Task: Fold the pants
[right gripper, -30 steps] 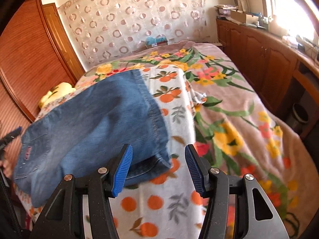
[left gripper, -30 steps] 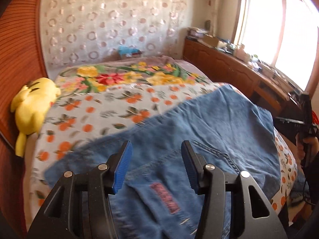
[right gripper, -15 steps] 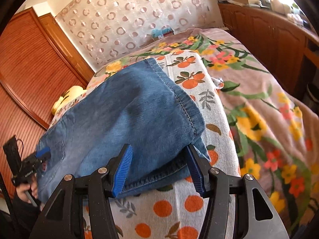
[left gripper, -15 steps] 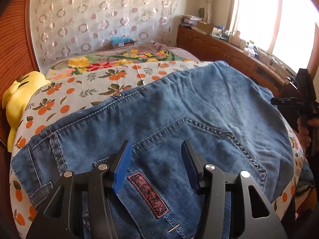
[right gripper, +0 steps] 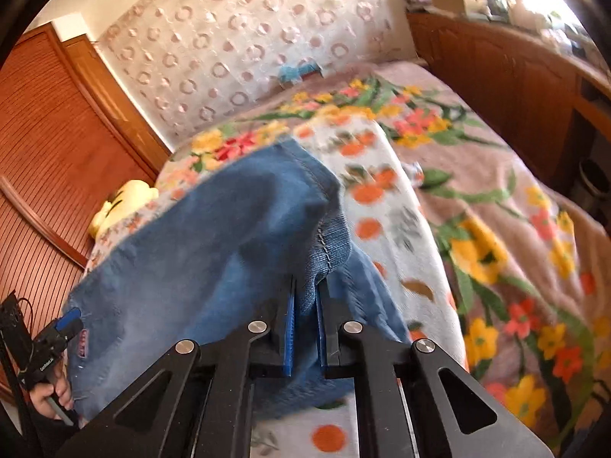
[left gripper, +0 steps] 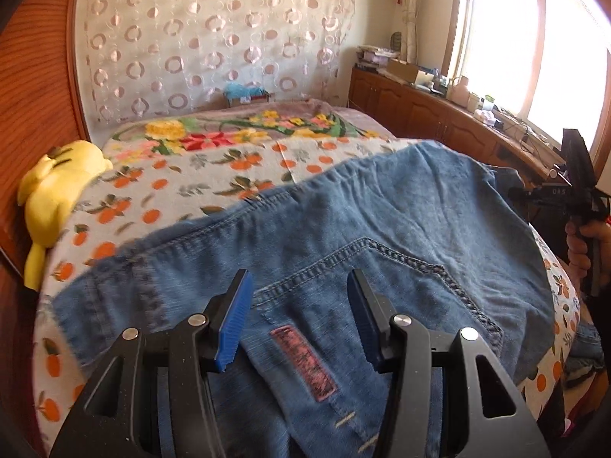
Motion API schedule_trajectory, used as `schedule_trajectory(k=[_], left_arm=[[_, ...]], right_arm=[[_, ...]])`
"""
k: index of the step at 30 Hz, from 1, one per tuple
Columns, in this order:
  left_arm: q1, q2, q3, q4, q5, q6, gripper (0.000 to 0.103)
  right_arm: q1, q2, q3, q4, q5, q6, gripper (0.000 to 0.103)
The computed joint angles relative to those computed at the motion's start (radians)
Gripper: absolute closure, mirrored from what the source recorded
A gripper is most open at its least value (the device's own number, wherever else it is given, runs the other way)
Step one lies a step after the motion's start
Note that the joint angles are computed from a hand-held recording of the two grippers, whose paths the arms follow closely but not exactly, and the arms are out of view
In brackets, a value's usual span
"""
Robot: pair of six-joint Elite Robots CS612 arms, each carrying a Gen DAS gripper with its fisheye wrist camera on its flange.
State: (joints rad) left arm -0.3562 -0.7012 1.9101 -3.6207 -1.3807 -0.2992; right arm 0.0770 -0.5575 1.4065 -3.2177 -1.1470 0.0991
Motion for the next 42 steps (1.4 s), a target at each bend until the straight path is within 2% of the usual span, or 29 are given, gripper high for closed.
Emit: schedule_trajectory(k=[7, 12, 18, 21, 24, 27, 30, 32, 35, 38, 42], left_arm=[[0.003, -0.052, 0.089, -0.083, 0.076, -0.019, 0.051], [0.007, -0.087, 0.167, -0.159, 0.143, -0.034, 0.051], [0.008, -0.117, 0.245, -0.225, 0.206, -0.060, 0.051], [0.006, -0.122, 0.272, -0.251, 0.231, -0.070, 0.051], [0.005, -0.122, 0.285, -0.269, 0.240, -0.082, 0.051], [0.001, -0.123, 0.288, -0.274, 0.235, -0.089, 0.051], [-0.007, -0.124, 0.282, -0.270, 0.226, -0.077, 0.051], [-0.016, -0.124, 0.274, -0.260, 0.218, -0.065, 0.051], [-0.025, -0.124, 0.259, -0.247, 0.198, -0.050, 0.051], [-0.032, -0.120, 0.235, -0.225, 0.165, -0.029, 0.051], [-0.032, -0.116, 0.195, -0.179, 0.102, 0.006, 0.051]], right_arm=[[0.052, -0.036, 0.006, -0.081, 0.059, -0.080, 0.094], [0.123, -0.053, 0.004, -0.099, 0.131, -0.166, 0.094], [0.198, -0.081, 0.061, -0.069, 0.272, -0.298, 0.094], [0.225, -0.097, 0.107, -0.001, 0.291, -0.401, 0.094], [0.243, -0.108, 0.150, 0.065, 0.268, -0.482, 0.094], [0.247, -0.114, 0.183, 0.079, 0.234, -0.519, 0.089], [0.226, -0.128, 0.217, 0.066, 0.251, -0.524, 0.081], [0.208, -0.129, 0.220, 0.043, 0.251, -0.518, 0.073], [0.191, -0.130, 0.230, -0.014, 0.239, -0.490, 0.071], [0.182, -0.134, 0.256, -0.081, 0.188, -0.463, 0.071], [0.190, -0.112, 0.253, -0.178, 0.055, -0.433, 0.071]])
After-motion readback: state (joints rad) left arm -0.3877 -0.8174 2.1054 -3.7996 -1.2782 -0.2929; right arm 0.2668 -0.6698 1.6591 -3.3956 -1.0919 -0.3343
